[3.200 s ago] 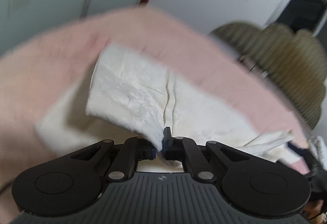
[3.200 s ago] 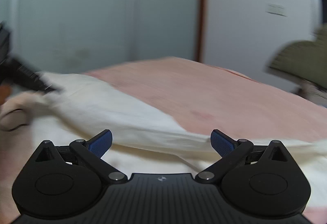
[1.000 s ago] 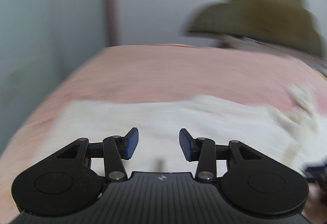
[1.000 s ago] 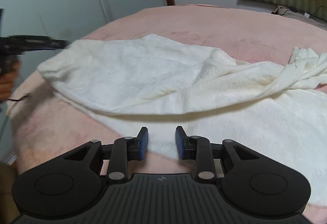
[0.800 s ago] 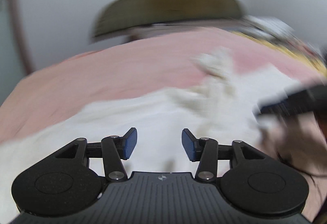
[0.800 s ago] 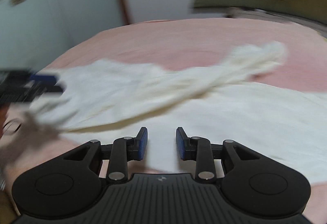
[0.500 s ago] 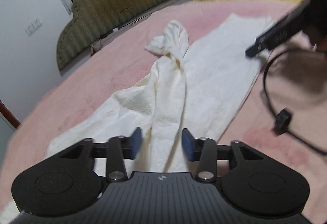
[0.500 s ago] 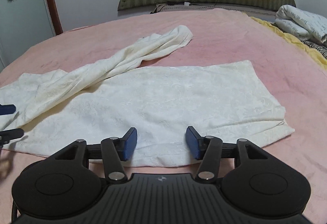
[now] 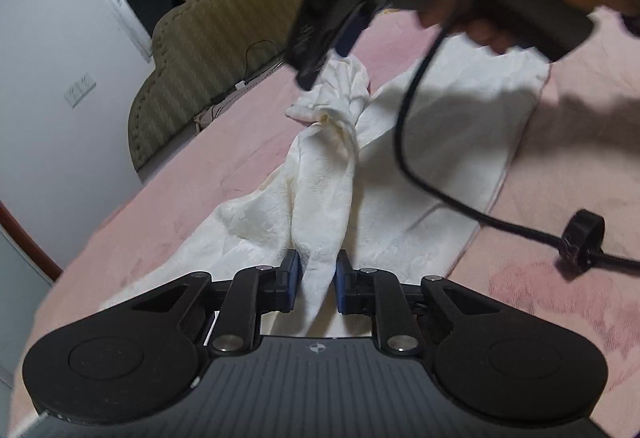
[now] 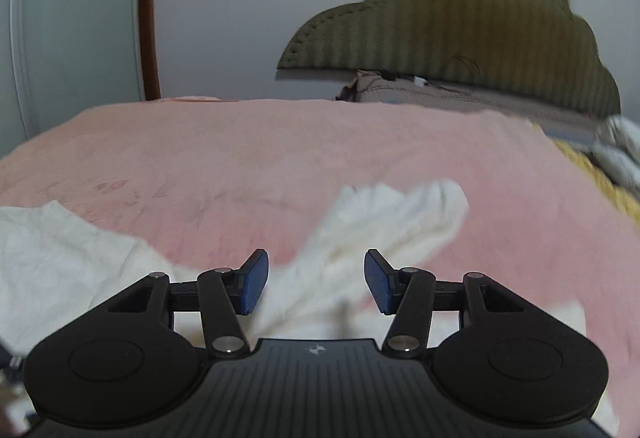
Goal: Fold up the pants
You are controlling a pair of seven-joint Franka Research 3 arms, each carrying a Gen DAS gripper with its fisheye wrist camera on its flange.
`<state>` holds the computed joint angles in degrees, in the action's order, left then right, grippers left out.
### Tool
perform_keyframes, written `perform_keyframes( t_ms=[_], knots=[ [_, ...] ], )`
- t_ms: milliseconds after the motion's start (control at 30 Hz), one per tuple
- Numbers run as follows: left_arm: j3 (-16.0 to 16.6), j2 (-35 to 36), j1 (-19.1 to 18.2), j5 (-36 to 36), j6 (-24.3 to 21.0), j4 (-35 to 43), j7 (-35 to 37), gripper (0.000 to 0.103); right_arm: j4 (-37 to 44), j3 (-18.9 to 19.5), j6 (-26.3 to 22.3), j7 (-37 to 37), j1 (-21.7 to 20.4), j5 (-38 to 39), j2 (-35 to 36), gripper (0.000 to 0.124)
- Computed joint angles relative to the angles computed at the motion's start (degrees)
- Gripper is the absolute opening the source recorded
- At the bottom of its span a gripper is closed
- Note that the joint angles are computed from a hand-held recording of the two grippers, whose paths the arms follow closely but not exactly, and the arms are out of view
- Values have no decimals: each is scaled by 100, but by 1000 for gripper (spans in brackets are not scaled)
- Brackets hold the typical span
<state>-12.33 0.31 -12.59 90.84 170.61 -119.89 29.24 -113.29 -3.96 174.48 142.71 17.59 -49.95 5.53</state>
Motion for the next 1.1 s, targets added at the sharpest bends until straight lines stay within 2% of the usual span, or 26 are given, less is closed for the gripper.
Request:
perform_keyframes(
  t_ms=[167, 267, 333, 400, 467, 533, 567, 633, 700, 733, 800, 833, 867, 900, 933, 967, 1000, 1100],
  knots=[
    [70, 61, 74, -181, 273, 35, -132, 19, 2009, 339, -1370, -1950, -46, 1493, 1511, 51],
    [94, 81, 106, -519, 421, 25, 91, 23, 3195, 361, -2356, -2657, -27, 2137, 2323, 51],
    [128, 111, 148, -977, 585, -3, 422, 26, 3691, 270, -2718, -2791, 3, 2457, 2677, 51],
    [151, 134, 172, -1340, 692, -30, 680, 26, 3901, 307, -2740, -2843, -111, 2995, 2816, 51],
    [163, 128, 169, -1500, 722, -52, 816, 26, 3917, 273, -2624, -2878, -142, 3346, 2843, 22],
    [166, 117, 156, -1487, 709, -48, 827, 21, 3756, 197, -2396, -2816, -136, 3651, 2775, 15],
    [169, 112, 151, -1422, 698, -38, 770, 16, 3585, 170, -2188, -2762, -149, 3835, 2693, 12],
    [188, 87, 159, -1248, 713, -31, 583, 16, 3087, 130, -1607, -2592, -198, 4284, 2463, 10],
    [184, 22, 173, -1018, 706, -52, 296, 14, 2465, 353, -757, -2432, -482, 4817, 2191, 9],
    [179, 8, 189, -1006, 720, -47, 259, 13, 2125, 710, -373, -2156, -847, 4800, 2022, 8],
    [163, -52, 218, -944, 775, -79, 144, 11, 1492, 1670, 398, -1644, -1847, 4641, 1757, 8],
    [155, -84, 234, -822, 826, -88, -6, 10, 1165, 2082, 722, -1114, -2348, 4259, 1608, 8],
    [146, -101, 249, -826, 865, -94, -11, 10, 795, 2504, 1092, -857, -2848, 4192, 1443, 8],
    [134, -106, 257, -920, 887, -104, 92, 10, 424, 2983, 1434, -995, -3348, 4527, 1282, 8],
    [118, -98, 259, -1012, 881, -108, 208, 10, 84, 3396, 1713, -818, -3849, 4529, 1128, 8],
    [103, -84, 258, -1006, 846, -97, 226, 10, -201, 3737, 1924, -335, -4349, 4129, 998, 9],
    [88, -61, 249, -1006, 795, -81, 249, 10, -501, 4127, 2071, -254, -4849, 4109, 846, 9],
    [57, 27, 191, -1228, 619, -40, 556, 11, -1112, 5607, 2050, -1140, -6343, 5119, 600, 9]
  ],
)
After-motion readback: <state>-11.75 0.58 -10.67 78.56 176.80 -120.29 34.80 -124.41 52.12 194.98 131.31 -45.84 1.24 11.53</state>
